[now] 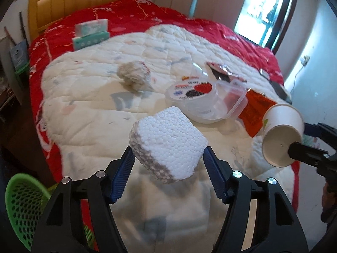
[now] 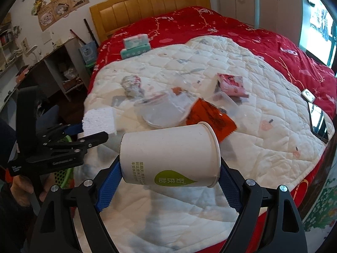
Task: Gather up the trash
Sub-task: 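Drop the foam block into the green basket with the left gripper while the right carries the cup there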
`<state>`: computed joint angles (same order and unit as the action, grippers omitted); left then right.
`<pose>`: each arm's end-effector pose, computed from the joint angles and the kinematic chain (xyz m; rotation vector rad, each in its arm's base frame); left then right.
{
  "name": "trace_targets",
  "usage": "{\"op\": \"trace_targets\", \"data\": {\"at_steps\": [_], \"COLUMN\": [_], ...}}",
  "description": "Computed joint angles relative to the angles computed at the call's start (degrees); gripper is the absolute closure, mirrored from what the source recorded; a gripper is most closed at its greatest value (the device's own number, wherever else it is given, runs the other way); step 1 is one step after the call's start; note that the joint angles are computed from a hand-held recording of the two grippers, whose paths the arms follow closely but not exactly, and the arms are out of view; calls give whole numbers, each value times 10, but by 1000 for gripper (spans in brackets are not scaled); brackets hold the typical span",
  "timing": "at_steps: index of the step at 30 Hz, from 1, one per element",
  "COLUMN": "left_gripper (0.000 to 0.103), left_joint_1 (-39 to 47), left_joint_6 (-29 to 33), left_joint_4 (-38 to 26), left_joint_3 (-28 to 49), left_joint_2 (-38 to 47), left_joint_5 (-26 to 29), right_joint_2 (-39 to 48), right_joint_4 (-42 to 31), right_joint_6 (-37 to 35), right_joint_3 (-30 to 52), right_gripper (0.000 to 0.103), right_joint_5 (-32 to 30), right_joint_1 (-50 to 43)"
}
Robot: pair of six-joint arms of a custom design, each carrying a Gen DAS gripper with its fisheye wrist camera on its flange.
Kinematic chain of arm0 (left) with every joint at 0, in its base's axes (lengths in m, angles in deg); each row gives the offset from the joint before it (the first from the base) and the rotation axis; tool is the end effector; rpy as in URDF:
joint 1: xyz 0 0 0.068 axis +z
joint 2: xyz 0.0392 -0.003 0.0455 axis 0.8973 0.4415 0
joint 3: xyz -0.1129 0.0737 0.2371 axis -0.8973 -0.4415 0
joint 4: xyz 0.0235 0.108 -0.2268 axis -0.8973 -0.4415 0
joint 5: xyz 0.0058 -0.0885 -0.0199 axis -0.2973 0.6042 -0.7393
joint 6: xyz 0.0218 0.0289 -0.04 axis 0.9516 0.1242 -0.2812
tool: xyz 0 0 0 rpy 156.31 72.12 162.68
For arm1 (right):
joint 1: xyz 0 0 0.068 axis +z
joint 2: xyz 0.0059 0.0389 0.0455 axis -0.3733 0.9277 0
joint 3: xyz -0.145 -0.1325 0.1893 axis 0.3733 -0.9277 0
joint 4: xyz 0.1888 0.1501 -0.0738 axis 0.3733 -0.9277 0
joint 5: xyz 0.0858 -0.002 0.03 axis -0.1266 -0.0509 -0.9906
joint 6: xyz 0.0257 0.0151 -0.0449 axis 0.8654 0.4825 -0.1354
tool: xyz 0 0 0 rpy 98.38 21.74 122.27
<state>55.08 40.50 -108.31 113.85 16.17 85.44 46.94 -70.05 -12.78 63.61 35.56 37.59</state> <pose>0.2706 -0.0539 0.2323 0.5088 2.4147 -0.4404 0.1801 0.2723 0.2805 0.0473 2.4601 0.1883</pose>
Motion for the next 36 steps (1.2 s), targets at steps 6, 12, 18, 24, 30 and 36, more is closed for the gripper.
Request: {"op": "trace_targets", "data": {"at_steps": [6,12,18,24,30,36], "left_gripper": [37,37,37,34,24,24], "left_joint_1": [117,277,407,464,495,554], "left_joint_6": [35,110,169,186,186,210], "left_joint_4": [-57,-110,-117,-91,-74,-91], "left_joint_3": [-16,-12,-2,5,12,24], "left_joint_2": [-81,-104,-40,38,87,86], "left_joint_5": [39,69,59,32,23,44], "right_joint_2": [50,116,203,288,359,449], "right_joint_4": [1,4,-10,-41,-76,-126], "right_joint_6": [-24,-60,-99,-127,-145,-164], "right_joint_3": [72,158,273,395,503,649], "right_gripper": [22,22,22,22,22,22], "right_joint_5": [1,-13,-36,-56,-76,-105], "right_joint_1": [24,33,39,46,49,52]}}
